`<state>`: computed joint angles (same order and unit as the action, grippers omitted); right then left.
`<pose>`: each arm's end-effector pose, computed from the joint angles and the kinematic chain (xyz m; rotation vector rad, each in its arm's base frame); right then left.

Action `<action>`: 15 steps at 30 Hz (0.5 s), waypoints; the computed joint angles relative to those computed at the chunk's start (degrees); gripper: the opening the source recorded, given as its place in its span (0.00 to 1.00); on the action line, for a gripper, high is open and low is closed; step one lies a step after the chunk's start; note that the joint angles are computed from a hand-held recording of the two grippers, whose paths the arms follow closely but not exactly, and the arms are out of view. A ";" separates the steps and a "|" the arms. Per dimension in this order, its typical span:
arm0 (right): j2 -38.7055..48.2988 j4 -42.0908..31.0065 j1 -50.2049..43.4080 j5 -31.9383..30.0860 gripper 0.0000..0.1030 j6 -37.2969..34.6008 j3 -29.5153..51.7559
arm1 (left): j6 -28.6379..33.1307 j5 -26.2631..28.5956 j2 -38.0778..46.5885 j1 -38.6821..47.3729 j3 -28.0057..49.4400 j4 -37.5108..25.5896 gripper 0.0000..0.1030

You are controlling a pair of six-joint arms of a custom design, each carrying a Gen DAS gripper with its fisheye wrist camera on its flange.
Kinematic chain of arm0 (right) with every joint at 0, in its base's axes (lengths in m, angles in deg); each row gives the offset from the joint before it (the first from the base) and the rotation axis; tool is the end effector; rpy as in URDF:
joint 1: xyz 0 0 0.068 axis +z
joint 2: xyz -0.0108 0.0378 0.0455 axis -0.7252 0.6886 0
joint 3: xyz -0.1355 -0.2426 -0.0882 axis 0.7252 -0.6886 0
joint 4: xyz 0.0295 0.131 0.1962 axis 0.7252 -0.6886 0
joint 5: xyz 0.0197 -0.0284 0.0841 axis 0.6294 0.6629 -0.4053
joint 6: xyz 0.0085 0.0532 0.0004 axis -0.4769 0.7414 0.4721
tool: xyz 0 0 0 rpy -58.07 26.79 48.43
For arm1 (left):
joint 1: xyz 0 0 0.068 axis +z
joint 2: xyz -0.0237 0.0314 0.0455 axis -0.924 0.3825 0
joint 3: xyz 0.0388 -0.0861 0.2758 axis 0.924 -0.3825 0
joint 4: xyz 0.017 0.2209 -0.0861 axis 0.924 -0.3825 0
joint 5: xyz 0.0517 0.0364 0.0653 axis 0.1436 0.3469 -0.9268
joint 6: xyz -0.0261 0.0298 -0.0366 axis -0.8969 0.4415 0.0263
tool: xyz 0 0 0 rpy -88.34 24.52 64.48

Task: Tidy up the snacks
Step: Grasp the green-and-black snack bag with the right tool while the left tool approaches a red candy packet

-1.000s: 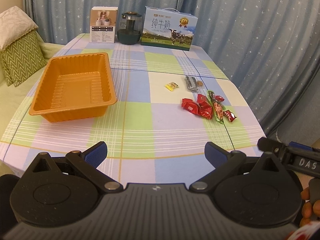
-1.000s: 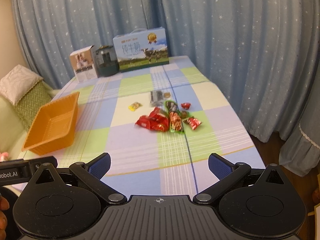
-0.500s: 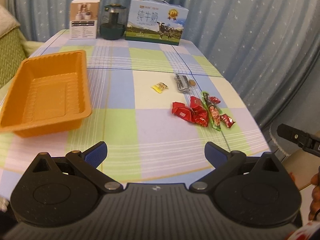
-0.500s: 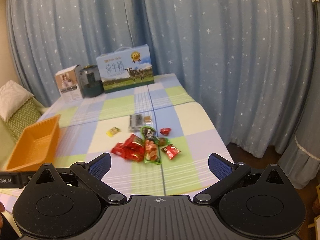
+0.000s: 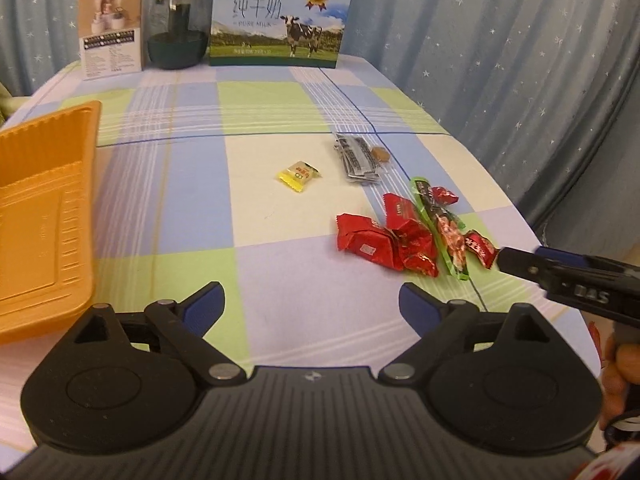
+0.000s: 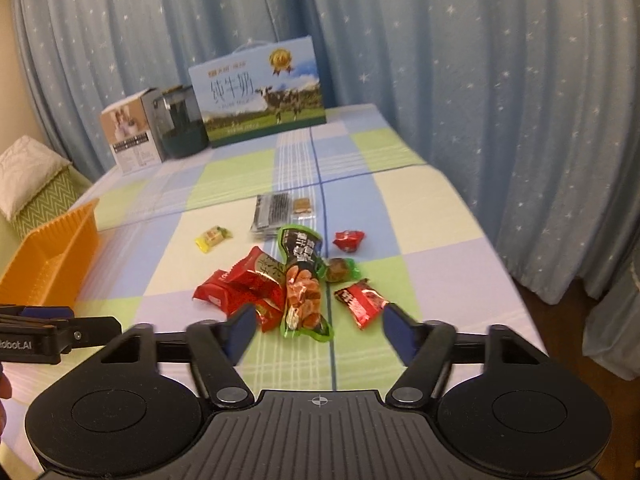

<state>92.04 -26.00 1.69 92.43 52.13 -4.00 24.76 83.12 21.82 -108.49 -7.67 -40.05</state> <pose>0.1363 0.1229 0.1645 0.3629 2.3086 0.1271 0.2106 -0.1805 0.1342 0.4482 2.4002 -0.4197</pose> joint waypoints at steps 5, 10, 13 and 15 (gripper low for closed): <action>9.04 15.39 -8.41 -6.88 0.47 -7.99 -2.10 | 1.03 1.77 6.28 1.56 3.02 3.04 0.85; 16.22 22.15 -12.88 -10.39 0.45 -10.81 -1.31 | 1.64 3.85 9.59 2.57 4.89 5.13 0.85; 19.10 24.41 -14.79 -12.50 0.41 -11.93 -0.77 | 1.90 4.62 11.11 3.03 5.77 5.83 0.85; 20.27 26.22 -16.00 -13.96 0.40 -11.62 -0.98 | 2.14 5.18 11.78 3.27 6.03 6.37 0.85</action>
<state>112.31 0.22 -14.31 78.47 40.51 -4.98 26.90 88.30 33.59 -105.22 -1.64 -33.68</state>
